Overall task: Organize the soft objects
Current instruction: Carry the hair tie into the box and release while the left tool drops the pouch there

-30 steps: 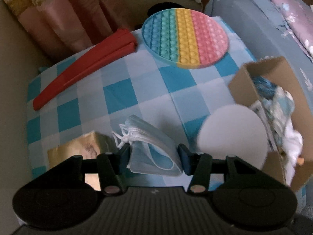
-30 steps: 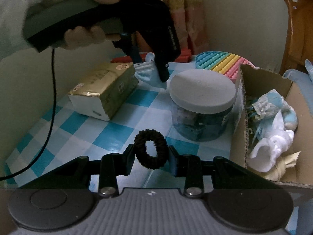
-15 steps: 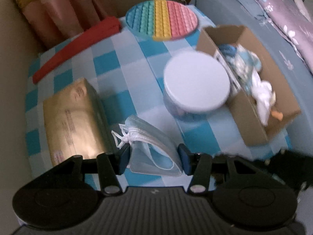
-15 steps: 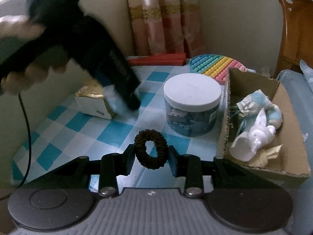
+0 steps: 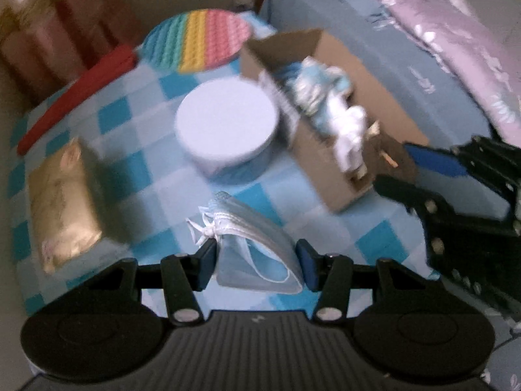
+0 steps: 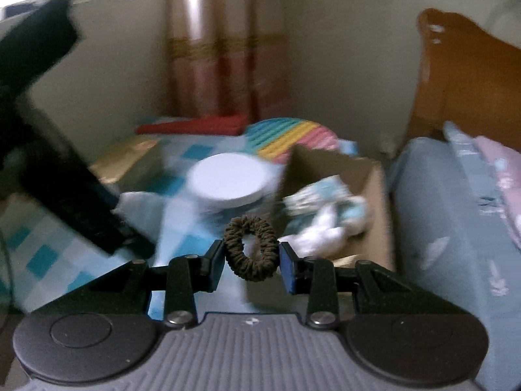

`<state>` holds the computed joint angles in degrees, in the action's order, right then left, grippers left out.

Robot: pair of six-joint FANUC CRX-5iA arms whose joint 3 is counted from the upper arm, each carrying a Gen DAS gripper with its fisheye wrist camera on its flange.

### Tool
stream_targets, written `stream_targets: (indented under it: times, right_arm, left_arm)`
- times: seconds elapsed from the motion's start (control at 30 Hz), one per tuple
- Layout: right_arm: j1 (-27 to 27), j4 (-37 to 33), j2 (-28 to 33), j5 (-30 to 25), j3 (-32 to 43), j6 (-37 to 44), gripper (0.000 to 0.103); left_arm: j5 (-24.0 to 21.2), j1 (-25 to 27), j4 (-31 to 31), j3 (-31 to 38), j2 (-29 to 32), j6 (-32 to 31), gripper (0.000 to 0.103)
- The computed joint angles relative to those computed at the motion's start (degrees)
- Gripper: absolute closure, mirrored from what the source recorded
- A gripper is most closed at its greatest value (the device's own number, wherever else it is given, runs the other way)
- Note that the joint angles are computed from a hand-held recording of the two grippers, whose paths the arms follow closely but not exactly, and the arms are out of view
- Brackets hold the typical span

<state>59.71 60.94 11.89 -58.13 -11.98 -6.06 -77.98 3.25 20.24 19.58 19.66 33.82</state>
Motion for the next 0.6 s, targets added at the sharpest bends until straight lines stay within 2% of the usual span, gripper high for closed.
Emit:
stream_targets:
  times: [0.13,0.3,0.33,0.37,0.4,0.43,0.47,0.6]
  right_arm:
    - [-1.49,1.33,-0.69,-3.11,-1.24,-1.15,0.062]
    - [-3.74,-0.06,-0.69,-2.82,-2.1,-0.92,0.057]
    - [-3.97,-0.3,-0.72,-2.49,-2.32,-0.91,0.051]
    - [-4.2,-0.66,-0.66,-2.0,-2.38,-0.6,0.037]
    - [-4.35,-0.83,-0.67,-1.78,-2.53,-0.85,0.029]
    - [-4.4,-0.24,-0.99,-1.47,-3.32,-2.2,0.013]
    - [-4.34,0.89,-1.6,-0.76,-4.45,-3.92,0.007]
    - [-4.47,3.4,-3.31,1.94,-7.13,-7.15,0.006]
  left_arm:
    - [0.25,-2.06,2.24,2.02,0.94,-0.06,0.051]
    - [-0.08,-5.49,3.26,7.47,4.37,1.95,0.051]
    - [-0.46,-6.13,3.56,9.15,5.53,2.54,0.051]
    - [-0.5,-6.8,3.8,10.75,6.67,3.45,0.051]
    - [-0.53,-7.5,3.93,12.5,7.9,4.42,0.051]
    - [-0.72,-8.2,3.84,14.48,9.27,5.83,0.051]
    - [-1.03,-8.84,3.83,16.59,10.79,7.23,0.05]
    - [-1.71,-10.9,4.37,23.79,16.52,12.93,0.05]
